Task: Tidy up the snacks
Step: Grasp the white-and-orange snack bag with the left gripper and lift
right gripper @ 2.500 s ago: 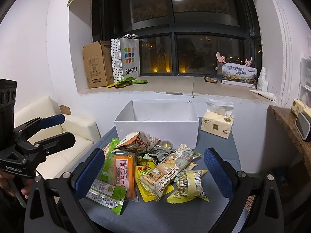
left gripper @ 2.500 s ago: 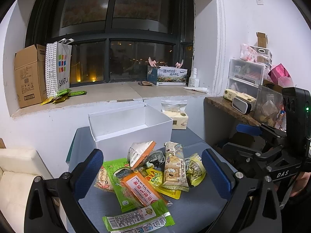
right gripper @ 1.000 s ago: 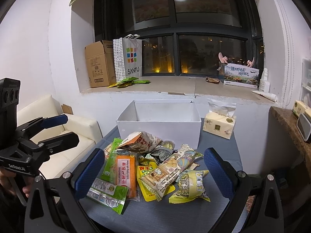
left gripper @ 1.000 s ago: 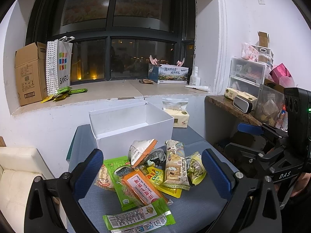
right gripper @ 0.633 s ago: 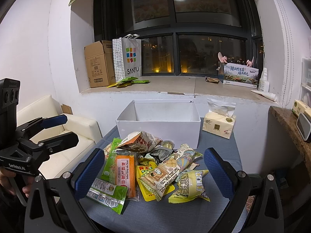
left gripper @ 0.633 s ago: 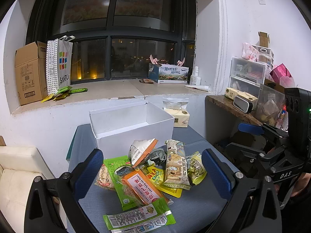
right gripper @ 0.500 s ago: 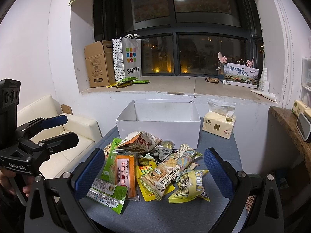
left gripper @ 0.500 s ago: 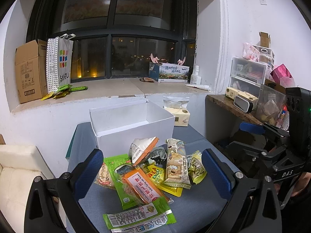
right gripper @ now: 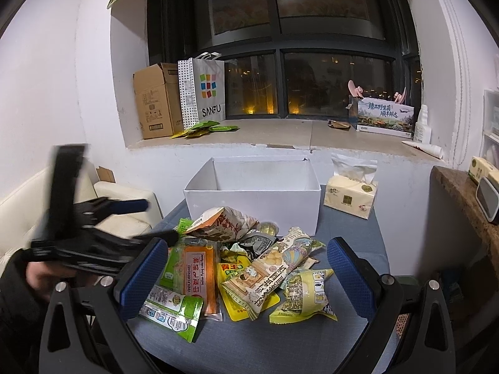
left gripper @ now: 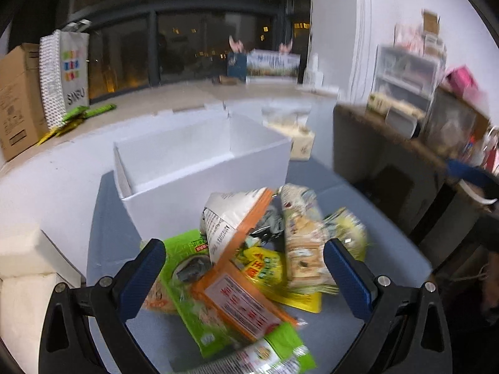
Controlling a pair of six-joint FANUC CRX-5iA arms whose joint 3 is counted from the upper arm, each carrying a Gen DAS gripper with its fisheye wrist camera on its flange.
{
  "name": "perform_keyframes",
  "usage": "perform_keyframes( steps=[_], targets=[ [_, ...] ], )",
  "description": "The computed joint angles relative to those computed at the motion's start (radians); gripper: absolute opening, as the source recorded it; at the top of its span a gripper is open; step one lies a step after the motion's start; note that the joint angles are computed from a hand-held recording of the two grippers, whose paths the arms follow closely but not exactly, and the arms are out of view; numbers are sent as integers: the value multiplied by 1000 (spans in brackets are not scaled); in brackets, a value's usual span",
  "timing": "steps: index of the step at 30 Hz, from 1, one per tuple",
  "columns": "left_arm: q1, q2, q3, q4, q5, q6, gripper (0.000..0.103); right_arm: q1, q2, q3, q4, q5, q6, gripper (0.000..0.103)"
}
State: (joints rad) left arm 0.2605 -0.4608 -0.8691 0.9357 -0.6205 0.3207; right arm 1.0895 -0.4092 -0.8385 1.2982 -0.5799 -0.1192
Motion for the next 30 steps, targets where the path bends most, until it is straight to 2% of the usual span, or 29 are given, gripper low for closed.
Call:
perform_keyframes(
  steps=[6, 8, 9, 10, 11, 13, 15, 16, 19, 22, 25, 28, 30],
  targets=[
    [-93, 201, 134, -165, 111, 125, 103, -6, -7, -9, -10, -7, -13, 103],
    [-110, 258, 196, -292, 130, 244, 98, -11, -11, -15, -12, -8, -17, 103],
    [-114, 278, 217, -321, 124, 275, 86, -13, -14, -17, -15, -7, -20, 103],
    [-114, 301, 235, -319, 102, 272, 62, -15, -15, -19, -16, -8, -23, 103],
    [-113, 320, 255, -340, 86, 294, 53, -17, -17, -21, -18, -8, -26, 103],
    [-115, 328, 275, -403, 93, 360, 46, -18, -20, -24, -27, -10, -25, 103],
    [-108, 302, 235, -332, 118, 296, 42, -19, -23, -28, -35, -17, -25, 103],
    [-100, 276, 196, -241, 128, 224, 42, -20, -25, -31, -37, -16, -27, 103],
    [-83, 196, 109, -66, 153, 89, 40, -37, -31, -34, -67, 12, -21, 103],
    [-59, 83, 8, 136, 175, -45, 40, -81, -32, -35, -141, 104, 2, 103],
    [-12, -48, -86, 331, 127, -164, 40, -125, -15, -29, -230, 197, 58, 103],
    [50, -161, -152, 406, 67, -208, 40, -153, 40, 12, -330, 232, 156, 103],
    [120, -206, -173, 413, -16, -222, 40, -163, 107, 82, -480, 217, 272, 103]
  ],
)
